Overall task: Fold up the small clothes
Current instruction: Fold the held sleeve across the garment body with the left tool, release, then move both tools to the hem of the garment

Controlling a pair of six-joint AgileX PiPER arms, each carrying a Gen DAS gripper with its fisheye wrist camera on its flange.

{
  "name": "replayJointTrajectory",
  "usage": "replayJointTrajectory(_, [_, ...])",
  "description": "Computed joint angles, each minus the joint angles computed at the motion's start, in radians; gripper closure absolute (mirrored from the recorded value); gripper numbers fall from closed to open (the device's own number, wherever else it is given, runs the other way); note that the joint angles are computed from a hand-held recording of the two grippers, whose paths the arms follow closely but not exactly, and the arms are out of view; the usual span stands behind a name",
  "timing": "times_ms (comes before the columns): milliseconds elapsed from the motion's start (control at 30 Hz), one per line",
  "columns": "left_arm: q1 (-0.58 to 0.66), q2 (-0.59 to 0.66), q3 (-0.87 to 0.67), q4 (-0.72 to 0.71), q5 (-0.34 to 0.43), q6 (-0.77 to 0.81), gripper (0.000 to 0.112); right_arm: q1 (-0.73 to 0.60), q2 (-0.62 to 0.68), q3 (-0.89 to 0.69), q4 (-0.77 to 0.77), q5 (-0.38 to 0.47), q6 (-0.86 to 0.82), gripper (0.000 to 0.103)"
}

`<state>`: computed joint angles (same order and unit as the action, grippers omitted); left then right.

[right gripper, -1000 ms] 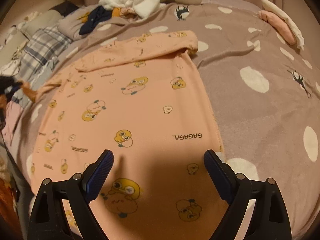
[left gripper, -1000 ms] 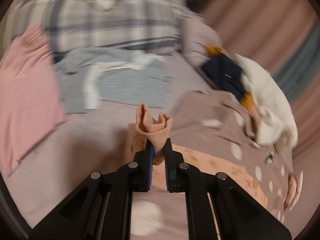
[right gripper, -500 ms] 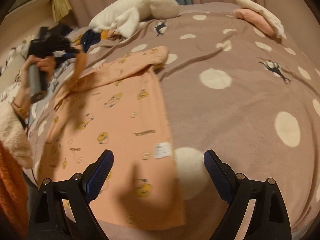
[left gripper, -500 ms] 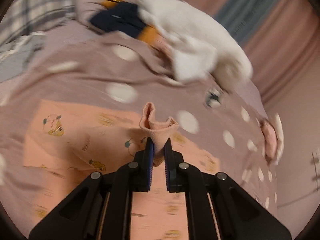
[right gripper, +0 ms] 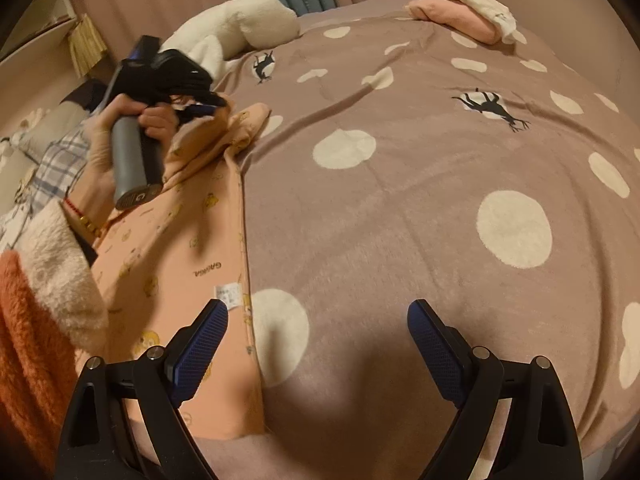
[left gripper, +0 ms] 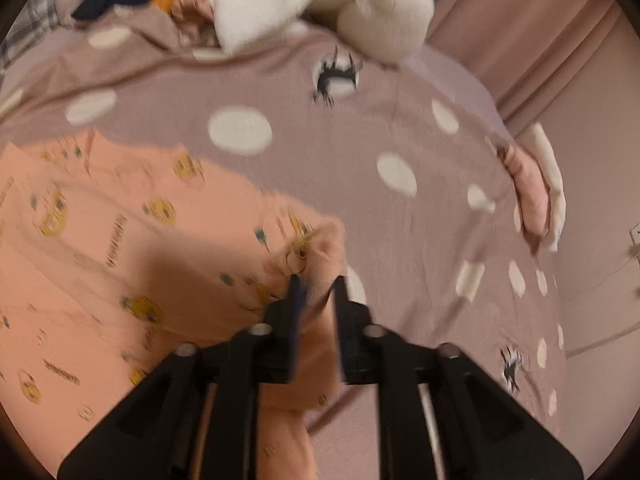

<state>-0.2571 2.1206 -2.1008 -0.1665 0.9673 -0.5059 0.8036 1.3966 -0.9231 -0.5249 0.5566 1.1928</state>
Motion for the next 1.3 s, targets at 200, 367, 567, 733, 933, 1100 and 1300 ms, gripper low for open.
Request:
replayJointTrajectory(200, [0.081,-0.037,0.031,-0.466,0.081,0.359,0.046,-0.008,-0.009,0.012,0.020,-0.007,-0.012,0.012])
replayJointTrajectory(367, [0.054,-0.207,0.162,-0.296,0.035,0.382,0.028,0.032,-0.014,-0.002,-0.018,0.005,0.034,0.012])
replayJointTrajectory(567, [0.171,-0.490,0.507,-0.282,0.038,0.409,0.017,0.082,-0.030,-0.017,-0.018,0.014,0.050,0.012])
replayJointTrajectory(733, [0.213,-0.792,0.847,-0.075,-0.029,0.427,0.013,0.108,-0.053,-0.001,0.004,0.018,0.058,0.012])
replayJointTrajectory(933, [0.283,-1.044,1.126,-0.025,-0.008,0.557,0.013,0.114,-0.024,-0.004,0.061,0.073,0.071,0.012])
replayJointTrajectory(1100, [0.291,-1.190,1.284,0.041,-0.004,0.497,0.012,0.134,-0.004,-0.003,0.094,0.080,0.064,0.012])
replayJointTrajectory(1300, [0.373,-1.275,1.403,-0.076,0.056,0.597,0.012,0.187,0.011,-0.036,0.076,0.127,0.088,0.012])
